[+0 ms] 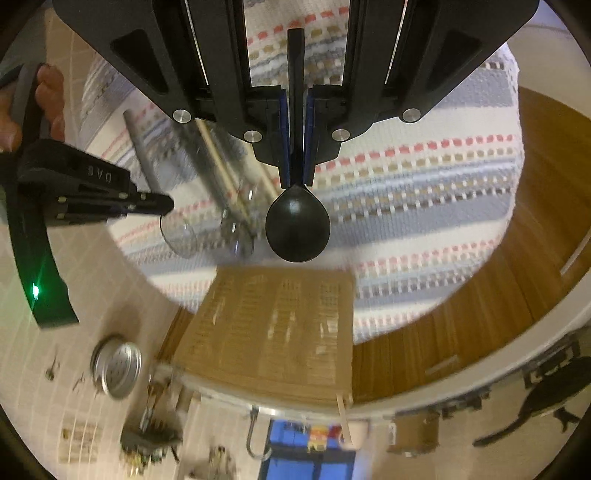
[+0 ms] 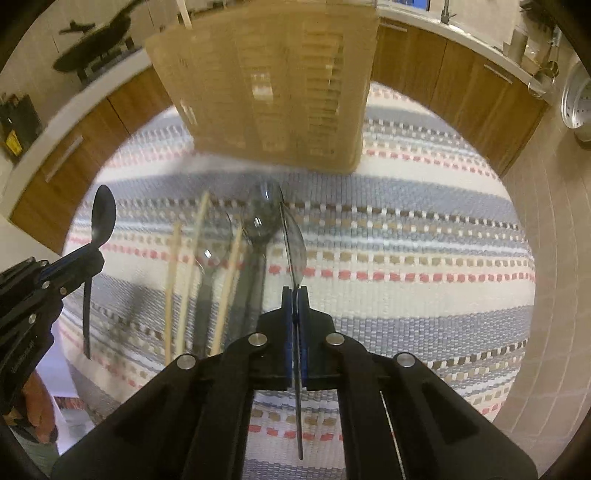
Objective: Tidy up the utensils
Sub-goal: 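Lift both held spoons and carry them over the beige basket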
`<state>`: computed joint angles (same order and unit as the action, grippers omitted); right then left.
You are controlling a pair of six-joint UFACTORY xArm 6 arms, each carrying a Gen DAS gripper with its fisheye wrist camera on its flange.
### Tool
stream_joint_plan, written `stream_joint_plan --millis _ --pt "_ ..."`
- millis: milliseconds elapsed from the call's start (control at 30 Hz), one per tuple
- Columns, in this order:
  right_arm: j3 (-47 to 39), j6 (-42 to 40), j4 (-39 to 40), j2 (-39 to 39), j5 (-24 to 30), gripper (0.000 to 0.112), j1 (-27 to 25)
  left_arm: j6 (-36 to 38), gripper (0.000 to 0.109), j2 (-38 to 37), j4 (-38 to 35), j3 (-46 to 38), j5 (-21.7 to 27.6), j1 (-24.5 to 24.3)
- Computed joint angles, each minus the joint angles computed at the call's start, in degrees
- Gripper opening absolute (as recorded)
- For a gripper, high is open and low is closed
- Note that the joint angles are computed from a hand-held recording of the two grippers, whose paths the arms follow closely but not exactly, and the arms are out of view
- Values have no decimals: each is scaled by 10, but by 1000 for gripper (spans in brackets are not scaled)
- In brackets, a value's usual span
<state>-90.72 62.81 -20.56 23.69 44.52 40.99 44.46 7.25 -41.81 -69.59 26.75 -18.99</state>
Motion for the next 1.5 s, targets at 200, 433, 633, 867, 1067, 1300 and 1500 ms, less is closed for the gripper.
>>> stream_joint_plan --millis 200,433,633,867,1067,1300,1500 --pt "50 84 -103 -75 -62 2 3 103 4 -17 -131 -25 -31 -3" --pt "33 210 -293 -112 -105 2 -4 199 4 -8 -283 -107 -50 -9" --pt "10 334 -450 -113 -116 2 -30 302 4 55 -424 -232 -42 -14" --pt "-54 431 -566 -63 -115 2 -74 336 4 156 -510 -373 10 -7" --pt "-117 466 -626 -2 -89 2 -87 275 4 253 -502 -476 35 -7" --pt "-150 496 -655 49 -69 2 -98 257 4 323 -507 -538 -33 -36" --pt "-148 483 -656 58 -51 2 -98 458 4 329 -653 -534 -174 -87"
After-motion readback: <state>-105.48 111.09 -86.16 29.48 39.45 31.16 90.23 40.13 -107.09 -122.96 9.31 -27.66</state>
